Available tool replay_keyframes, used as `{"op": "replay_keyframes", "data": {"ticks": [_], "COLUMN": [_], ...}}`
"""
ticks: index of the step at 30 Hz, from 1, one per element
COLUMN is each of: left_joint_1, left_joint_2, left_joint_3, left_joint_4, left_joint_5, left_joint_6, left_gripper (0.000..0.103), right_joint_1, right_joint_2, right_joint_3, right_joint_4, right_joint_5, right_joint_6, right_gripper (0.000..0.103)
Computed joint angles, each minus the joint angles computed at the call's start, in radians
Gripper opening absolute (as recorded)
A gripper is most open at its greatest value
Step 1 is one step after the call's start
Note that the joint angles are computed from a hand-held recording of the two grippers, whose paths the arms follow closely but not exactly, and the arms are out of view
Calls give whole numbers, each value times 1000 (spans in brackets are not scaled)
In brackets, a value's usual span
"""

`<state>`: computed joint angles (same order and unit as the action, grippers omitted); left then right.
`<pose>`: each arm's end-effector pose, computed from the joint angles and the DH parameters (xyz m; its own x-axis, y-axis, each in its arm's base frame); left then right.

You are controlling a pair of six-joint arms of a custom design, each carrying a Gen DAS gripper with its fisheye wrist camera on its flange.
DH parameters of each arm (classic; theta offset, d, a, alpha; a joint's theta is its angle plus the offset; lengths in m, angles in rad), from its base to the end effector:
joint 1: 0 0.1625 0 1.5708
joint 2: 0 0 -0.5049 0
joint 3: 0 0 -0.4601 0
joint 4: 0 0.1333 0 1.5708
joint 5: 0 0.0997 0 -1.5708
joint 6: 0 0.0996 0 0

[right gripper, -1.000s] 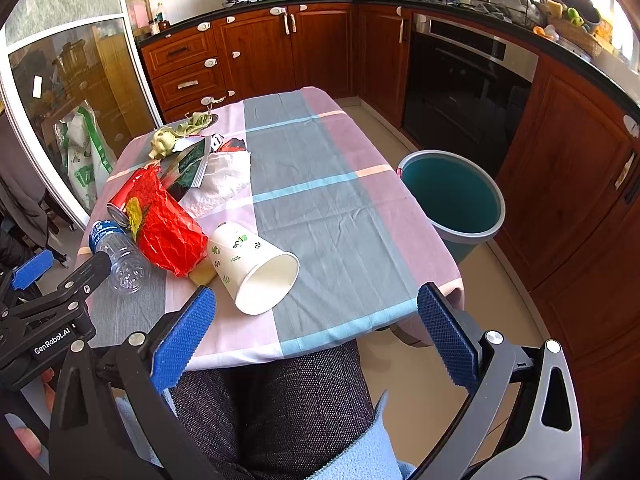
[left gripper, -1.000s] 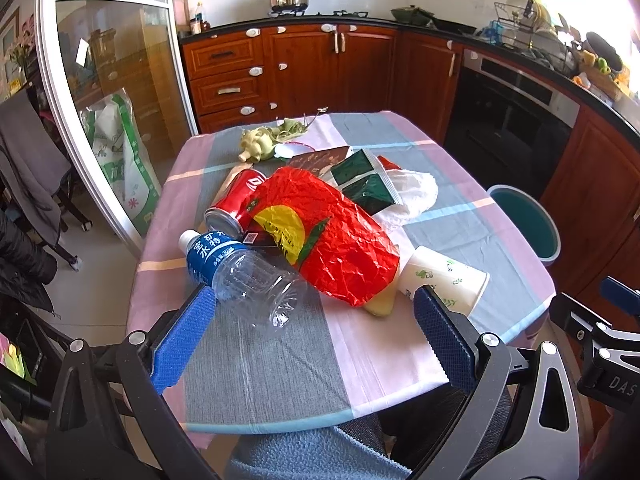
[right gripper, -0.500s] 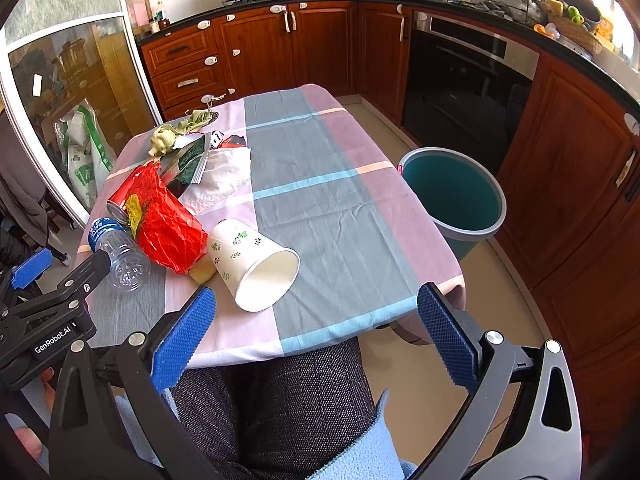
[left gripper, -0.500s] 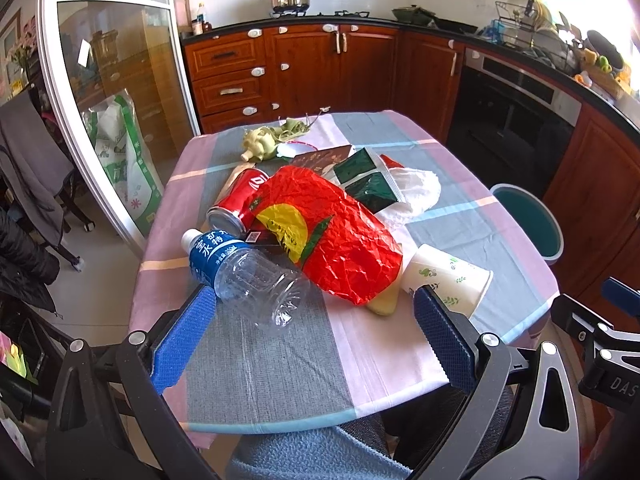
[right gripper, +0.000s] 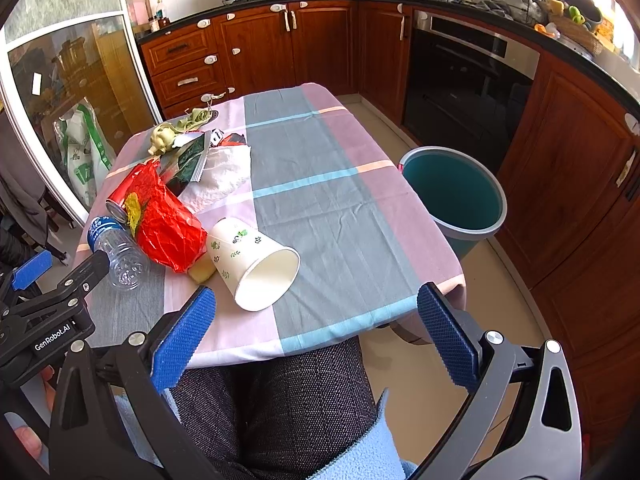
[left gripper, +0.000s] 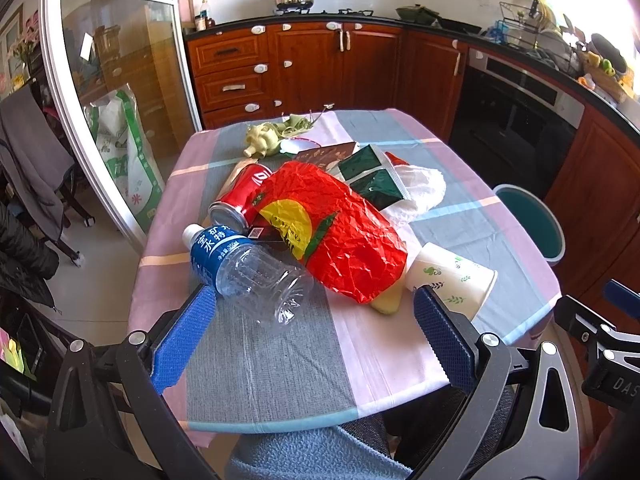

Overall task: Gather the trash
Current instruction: 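Move both tools toward the trash on the table, then grasp the white paper cup rim with the right gripper while the left tool approaches the red bag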

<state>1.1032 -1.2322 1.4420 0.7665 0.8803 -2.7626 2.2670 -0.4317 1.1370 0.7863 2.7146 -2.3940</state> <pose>-0.0850 -0.6048 0.4235 -0.6506 0.3006 -0.6974 0.6610 0.6763 -0.3251 0.4898 -0.5196 0.0265 -0.7015 0.3658 0.6116 -0.2214 0.7039 -0.6749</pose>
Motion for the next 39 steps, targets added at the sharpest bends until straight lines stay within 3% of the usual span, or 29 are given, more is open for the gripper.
{"op": "replay_keyframes", "data": {"ticks": [14,24,29,33,36,39], "left_joint_1": [8,58,89,131,152,155], "left_joint_2": [9,60,104,150,184,203], "left_joint_3": [-2,-70,-130,-228,-293,-323], "left_joint_4": [6,38,64,140,202,216], "left_joint_5": [2,21,7,41,64,36], "left_joint_6": [-4,30,75,20,-23,-24], "left_gripper": [99,99,99,99,99,99], "right_joint_1": [-9,-51,-105,-149,-171,-188], "right_joint_2": [-1,-49,-42,-31,-23,-24], "right_joint_3": [-2,77,71,53,36,22], "right_joint_4": [6,-139,-131,-145,-172,-197], "right_joint_5": [-17,-28,-109,-180,-217,-263], "right_joint_6": [0,-170,-225,-310,-395,-449], "right_gripper": [97,97,72,72,63,54]}}
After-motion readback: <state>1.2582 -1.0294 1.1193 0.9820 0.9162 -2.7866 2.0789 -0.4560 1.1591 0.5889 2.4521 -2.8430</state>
